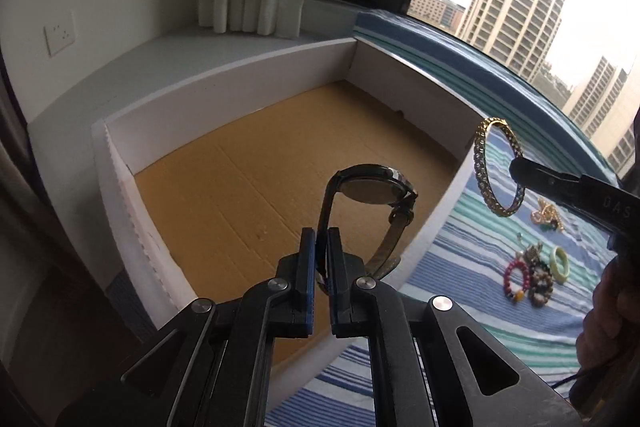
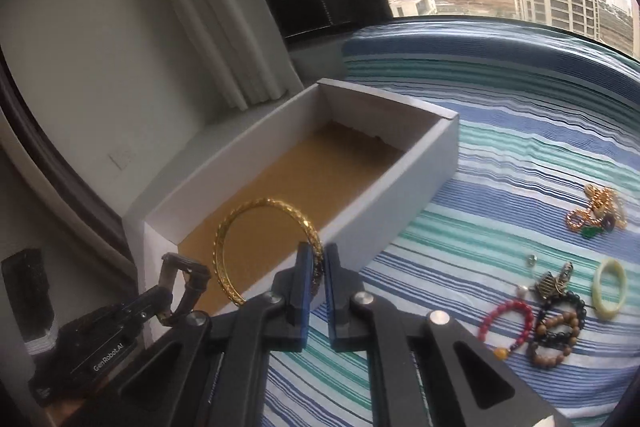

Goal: Organize jewelry
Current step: 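Carry the watch to the box with left tool while right tool carries gold bangle, then open both tools to drop the watch and gold bangle into the box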

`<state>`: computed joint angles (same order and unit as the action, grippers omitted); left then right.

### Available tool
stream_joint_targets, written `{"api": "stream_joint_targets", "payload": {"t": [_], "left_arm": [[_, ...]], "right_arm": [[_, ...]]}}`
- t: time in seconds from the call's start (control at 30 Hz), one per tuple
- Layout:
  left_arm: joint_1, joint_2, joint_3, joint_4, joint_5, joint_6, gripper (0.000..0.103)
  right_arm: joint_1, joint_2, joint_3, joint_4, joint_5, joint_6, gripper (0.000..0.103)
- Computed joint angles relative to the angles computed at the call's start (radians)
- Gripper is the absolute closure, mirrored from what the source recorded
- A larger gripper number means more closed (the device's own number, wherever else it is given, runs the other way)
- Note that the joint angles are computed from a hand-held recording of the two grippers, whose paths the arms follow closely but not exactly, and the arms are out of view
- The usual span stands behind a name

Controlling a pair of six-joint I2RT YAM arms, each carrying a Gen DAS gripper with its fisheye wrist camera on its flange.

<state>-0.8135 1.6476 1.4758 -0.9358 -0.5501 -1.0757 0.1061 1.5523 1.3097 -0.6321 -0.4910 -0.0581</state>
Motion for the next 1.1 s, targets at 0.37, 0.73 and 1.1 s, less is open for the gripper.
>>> {"api": "stream_joint_targets", "payload": {"t": [0.37, 0.73, 1.1], "left_arm": [[0.095, 0.028, -0.073, 0.008, 0.072, 0.002, 0.071], [0.028, 0.048, -0.006, -0.033, -0.186, 0.032, 0.007], [-0.013, 0.239, 0.168, -0.207, -0.242, 0.056, 0.007]], "right_arm": [[0.279, 0.389, 0.234, 0.078, 0.234, 0.092, 0.09], [0.177, 0.022, -0.139, 0.243, 0.192, 0.057, 0.04], [-0.371, -0.511, -0.704, 0.232, 0.191, -0.319, 0.028]]}}
